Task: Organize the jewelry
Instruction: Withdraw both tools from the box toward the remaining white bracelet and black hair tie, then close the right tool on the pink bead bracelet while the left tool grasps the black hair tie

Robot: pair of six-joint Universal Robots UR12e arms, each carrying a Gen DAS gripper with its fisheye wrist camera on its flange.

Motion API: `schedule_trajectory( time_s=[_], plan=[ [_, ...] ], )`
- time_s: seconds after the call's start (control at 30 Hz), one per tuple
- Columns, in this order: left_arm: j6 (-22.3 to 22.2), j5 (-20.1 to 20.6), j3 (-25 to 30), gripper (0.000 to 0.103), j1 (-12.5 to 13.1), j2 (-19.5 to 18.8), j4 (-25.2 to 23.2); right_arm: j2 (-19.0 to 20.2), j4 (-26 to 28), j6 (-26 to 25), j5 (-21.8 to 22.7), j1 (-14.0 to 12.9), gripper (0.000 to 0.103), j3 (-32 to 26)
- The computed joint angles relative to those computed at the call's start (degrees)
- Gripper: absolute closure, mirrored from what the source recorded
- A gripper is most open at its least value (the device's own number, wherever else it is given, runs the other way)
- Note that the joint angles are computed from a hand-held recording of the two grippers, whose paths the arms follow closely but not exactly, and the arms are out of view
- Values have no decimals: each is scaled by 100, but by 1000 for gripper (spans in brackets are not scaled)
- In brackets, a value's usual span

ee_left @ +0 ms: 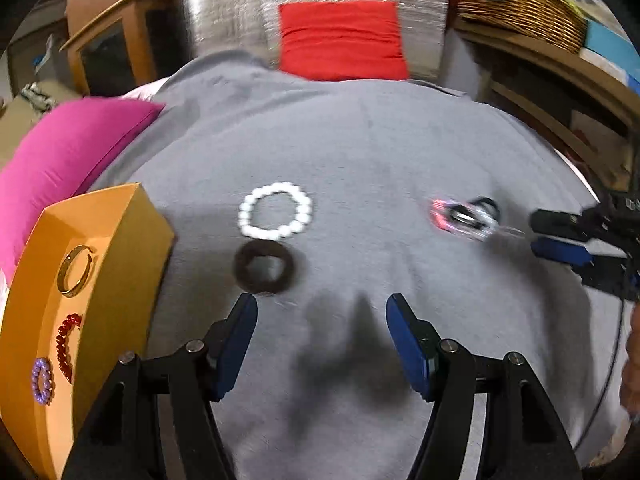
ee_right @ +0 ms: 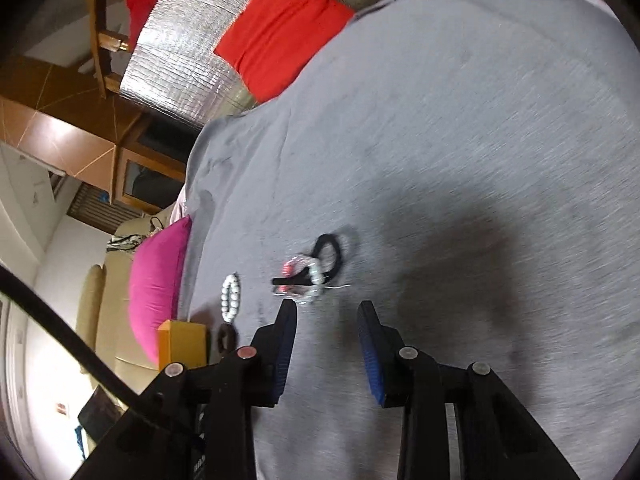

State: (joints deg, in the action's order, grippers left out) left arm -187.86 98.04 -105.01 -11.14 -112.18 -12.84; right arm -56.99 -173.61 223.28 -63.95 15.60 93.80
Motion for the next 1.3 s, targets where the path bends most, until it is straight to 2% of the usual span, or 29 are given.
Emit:
schedule_trajectory(
  time_s=[0.17,0.23,0.33,0.5,0.57,0.7,0.83,0.9,0.93,1.1,1.3],
  plan=[
    [-95,95,86,35,90,-68,-62,147,106,410,-70,75,69,-218],
    [-99,67,108,35,124,-80,-108,190,142,557,-250,113,69,-285],
    [-147,-38,106,35,187,-61,-165,256,56,765,-264,111,68,-335],
    [-132,-225,86,35,280,-36,-193,388,113,796,-378,147,67,-529],
    [-126,-301,84,35,302,-27,-246,437,228,755,-437,178,69,-645],
    [-103,-348,120,35,327,-54,-335,465,597,540,-679,253,89,-805],
    [-52,-462,142,35,361,-71,-370,438,652,372,-756,278,91,-820],
    [-33,-530,173,35,383,-91,-420,367,599,290,-687,265,91,-732],
    [-29,-578,192,35,395,-105,-445,328,578,260,-645,257,94,-682],
    [-64,-717,285,33,429,-181,-538,59,331,79,-276,152,94,-277],
    [-94,-799,386,33,455,-298,-557,-209,165,99,-259,-48,94,156]
  ],
)
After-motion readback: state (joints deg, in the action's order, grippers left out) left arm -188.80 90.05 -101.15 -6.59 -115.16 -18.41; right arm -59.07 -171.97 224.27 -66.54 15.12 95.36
